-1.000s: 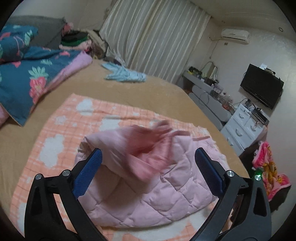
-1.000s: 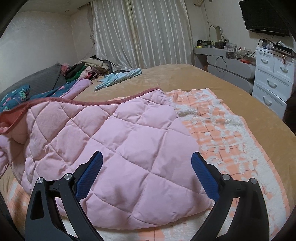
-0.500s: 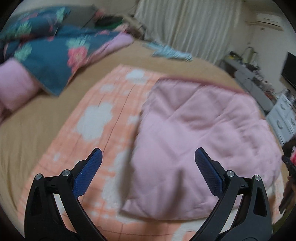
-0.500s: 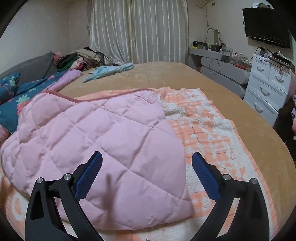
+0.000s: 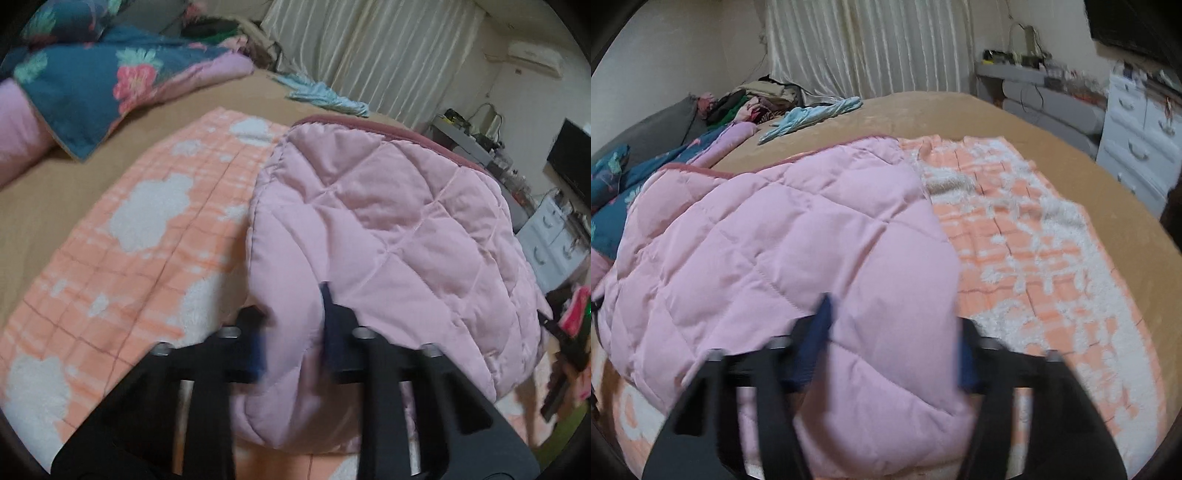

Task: Fold large clothes
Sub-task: 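Grasp the folded jacket's edge with the left gripper while the right gripper grasps it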

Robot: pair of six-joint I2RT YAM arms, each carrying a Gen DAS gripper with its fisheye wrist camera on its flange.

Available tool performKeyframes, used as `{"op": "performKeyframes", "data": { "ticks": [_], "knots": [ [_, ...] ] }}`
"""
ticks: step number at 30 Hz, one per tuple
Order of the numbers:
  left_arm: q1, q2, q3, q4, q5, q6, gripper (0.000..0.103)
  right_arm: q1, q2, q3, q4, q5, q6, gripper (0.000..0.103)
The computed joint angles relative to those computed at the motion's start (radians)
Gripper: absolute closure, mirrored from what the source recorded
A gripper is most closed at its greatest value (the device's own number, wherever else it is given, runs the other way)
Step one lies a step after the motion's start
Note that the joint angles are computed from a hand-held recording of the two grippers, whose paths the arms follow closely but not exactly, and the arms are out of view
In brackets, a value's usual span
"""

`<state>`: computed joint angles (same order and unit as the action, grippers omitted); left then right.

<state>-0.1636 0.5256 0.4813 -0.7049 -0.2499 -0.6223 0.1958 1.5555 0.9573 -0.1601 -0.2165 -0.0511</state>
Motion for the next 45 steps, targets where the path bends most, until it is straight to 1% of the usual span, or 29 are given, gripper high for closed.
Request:
{"op": "performKeyframes", "data": {
  "ticks": [1,3,4,7,9,12,14,17,19,21,27,32,34,36,39,42,44,45],
  "knots": [
    [-0.009,0.009,0.010,0.006,-0.015,-0.001,0.094,0.007,-0.022,-0.008,0.004,0.005,-0.001,0.075],
    [-0.024,0.020,0.054,0.017,-0.057,0.009,0.095,0.028,-0.076,-0.029,0.022,0.031,0.005,0.083],
    [-0.029,0.038,0.078,0.027,-0.074,0.021,0.095,0.035,-0.104,-0.036,0.040,0.048,0.013,0.084],
    [0.021,0.137,0.156,0.079,-0.058,0.081,0.095,0.038,-0.135,-0.024,0.089,0.061,0.064,0.086],
    [0.064,0.202,0.193,0.120,-0.033,0.115,0.095,0.047,-0.123,-0.002,0.112,0.085,0.070,0.086],
    [0.087,0.314,0.235,0.175,-0.040,0.149,0.095,0.053,-0.071,0.044,0.126,0.107,0.082,0.086],
    [0.097,0.388,0.246,0.209,-0.048,0.154,0.096,0.052,-0.020,0.075,0.133,0.118,0.087,0.086],
    [0.109,0.453,0.241,0.245,-0.051,0.157,0.095,0.051,0.045,0.111,0.136,0.133,0.094,0.087],
    [0.118,0.475,0.234,0.258,-0.049,0.161,0.095,0.051,0.084,0.130,0.139,0.137,0.099,0.087],
    [0.123,0.507,0.232,0.268,-0.048,0.164,0.095,0.056,0.115,0.150,0.126,0.156,0.098,0.087],
    [0.143,0.593,0.221,0.321,-0.027,0.180,0.095,0.054,0.195,0.192,0.082,0.164,0.100,0.087],
    [0.145,0.645,0.224,0.341,-0.029,0.189,0.094,0.049,0.238,0.202,0.050,0.178,0.099,0.087],
    [0.154,0.662,0.222,0.349,-0.015,0.186,0.093,0.035,0.247,0.190,0.055,0.152,0.123,0.086],
    [0.150,0.672,0.217,0.356,-0.022,0.184,0.093,0.025,0.253,0.187,0.054,0.129,0.132,0.086],
    [0.132,0.685,0.220,0.353,-0.049,0.181,0.092,0.028,0.248,0.183,0.047,0.138,0.125,0.085],
    [0.115,0.681,0.230,0.324,-0.076,0.173,0.089,0.027,0.230,0.176,0.029,0.139,0.137,0.081],
    [0.103,0.669,0.241,0.292,-0.101,0.169,0.087,0.030,0.207,0.170,0.013,0.160,0.141,0.072],
    [0.097,0.660,0.244,0.276,-0.115,0.165,0.082,0.031,0.198,0.166,0.009,0.165,0.143,0.065]
  ]
}}
